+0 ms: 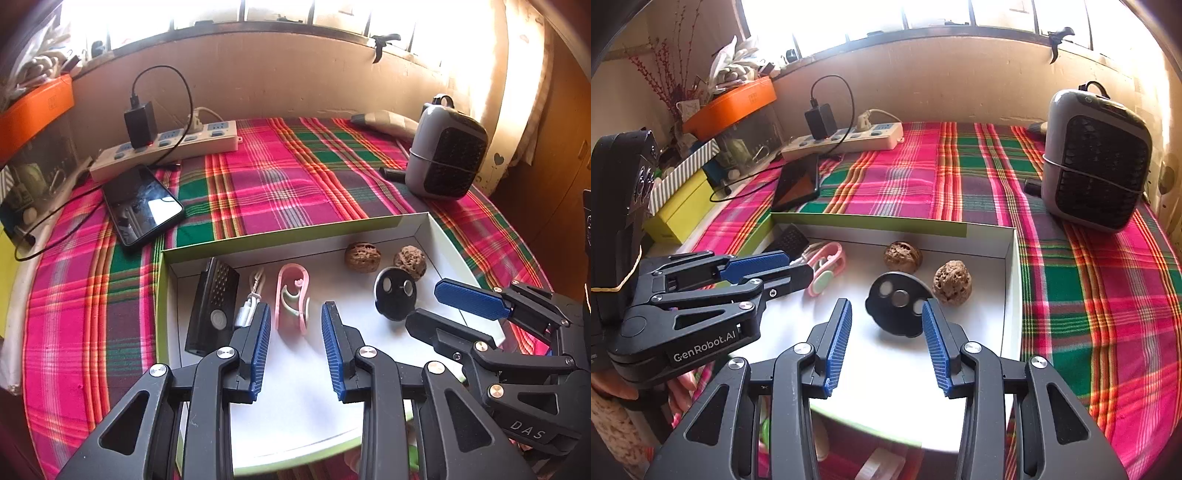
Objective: Organize objects
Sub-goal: 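Lift both open tools out of the box back over the table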
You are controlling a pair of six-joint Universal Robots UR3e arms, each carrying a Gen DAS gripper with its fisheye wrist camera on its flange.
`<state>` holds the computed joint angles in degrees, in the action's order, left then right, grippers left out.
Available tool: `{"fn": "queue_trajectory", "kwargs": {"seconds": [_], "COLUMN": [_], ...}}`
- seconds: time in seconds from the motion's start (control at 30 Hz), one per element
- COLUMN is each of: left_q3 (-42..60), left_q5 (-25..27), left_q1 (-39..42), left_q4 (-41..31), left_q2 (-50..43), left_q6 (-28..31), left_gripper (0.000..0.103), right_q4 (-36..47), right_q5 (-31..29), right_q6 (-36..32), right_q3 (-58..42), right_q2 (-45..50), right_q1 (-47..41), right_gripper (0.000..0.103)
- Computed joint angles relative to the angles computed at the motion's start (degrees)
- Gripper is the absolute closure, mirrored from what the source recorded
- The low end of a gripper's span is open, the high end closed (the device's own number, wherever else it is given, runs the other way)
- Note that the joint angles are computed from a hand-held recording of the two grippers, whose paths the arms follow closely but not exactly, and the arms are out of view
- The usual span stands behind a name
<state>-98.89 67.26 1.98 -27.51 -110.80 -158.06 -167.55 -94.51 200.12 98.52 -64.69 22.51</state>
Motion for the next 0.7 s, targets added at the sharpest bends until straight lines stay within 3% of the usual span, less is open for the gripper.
{"fn": "queue_trajectory", "kwargs": {"seconds": [0.7], "left_q3": [-25.81], "left_q5": [-7.15], "left_q1": [9.43], "left_q4": [4.59], "left_q2": [22.20], "left_q6": [3.23], "left_gripper": [0.076], "right_q4": [-10.07], "right_q5": [-4.85], "right_q6": [5.53], "right_q3": [12.48], "right_q2": [-6.31], "right_q1": [5.55], "right_gripper": [0.062]}}
